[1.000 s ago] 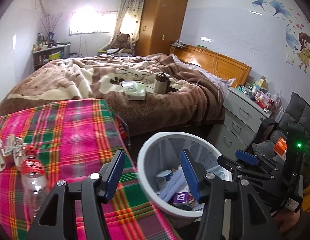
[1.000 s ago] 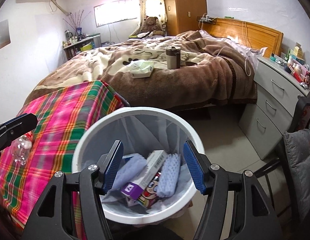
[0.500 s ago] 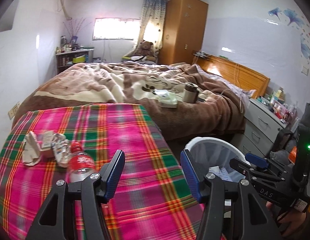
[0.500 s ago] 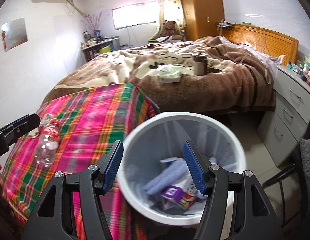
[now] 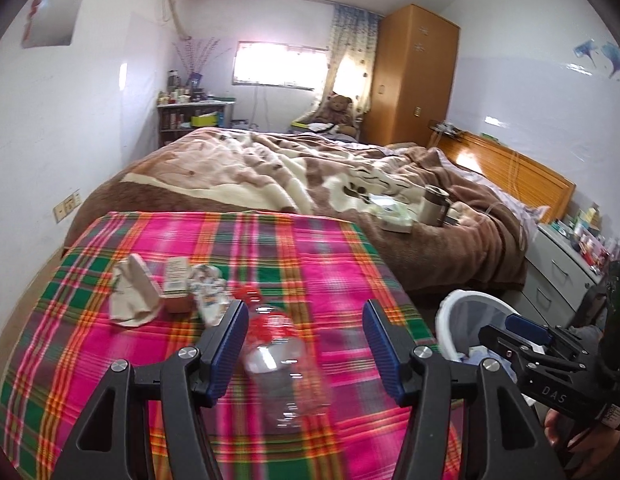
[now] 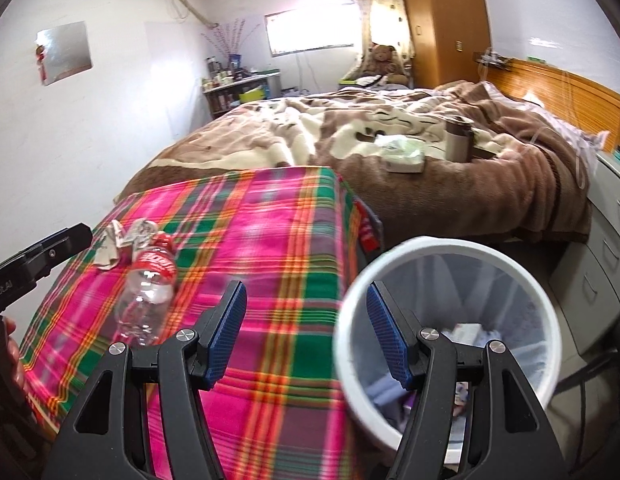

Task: Collect trash
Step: 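Move both tools back over the bed toward the red-label bottle and cloth bag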

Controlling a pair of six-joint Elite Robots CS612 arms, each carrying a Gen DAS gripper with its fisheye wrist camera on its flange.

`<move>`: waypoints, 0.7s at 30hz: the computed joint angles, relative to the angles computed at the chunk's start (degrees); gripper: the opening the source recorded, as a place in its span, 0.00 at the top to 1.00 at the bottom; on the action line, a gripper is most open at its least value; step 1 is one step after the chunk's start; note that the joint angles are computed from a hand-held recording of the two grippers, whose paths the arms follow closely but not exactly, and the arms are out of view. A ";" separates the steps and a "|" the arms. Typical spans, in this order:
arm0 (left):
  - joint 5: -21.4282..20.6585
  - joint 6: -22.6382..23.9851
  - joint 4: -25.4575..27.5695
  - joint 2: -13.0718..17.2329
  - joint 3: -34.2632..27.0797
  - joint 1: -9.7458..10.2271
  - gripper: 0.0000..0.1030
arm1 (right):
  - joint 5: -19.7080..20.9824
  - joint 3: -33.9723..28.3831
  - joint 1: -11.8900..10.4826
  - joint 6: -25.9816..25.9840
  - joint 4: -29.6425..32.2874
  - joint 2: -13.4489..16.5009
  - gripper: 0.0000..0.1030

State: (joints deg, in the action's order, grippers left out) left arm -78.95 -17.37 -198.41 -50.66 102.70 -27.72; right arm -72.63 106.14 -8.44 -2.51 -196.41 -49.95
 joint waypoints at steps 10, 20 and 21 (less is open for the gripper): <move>2.40 -1.77 0.57 -0.16 1.07 3.56 0.41 | 2.27 -2.30 3.05 -3.15 2.77 0.83 0.38; 1.56 -3.90 3.20 1.43 -0.37 7.30 0.40 | 5.34 -5.14 5.92 -5.41 7.26 2.21 0.33; 0.75 -4.22 3.65 1.73 -0.78 7.77 0.40 | 4.96 -5.66 6.37 -5.66 7.90 2.49 0.33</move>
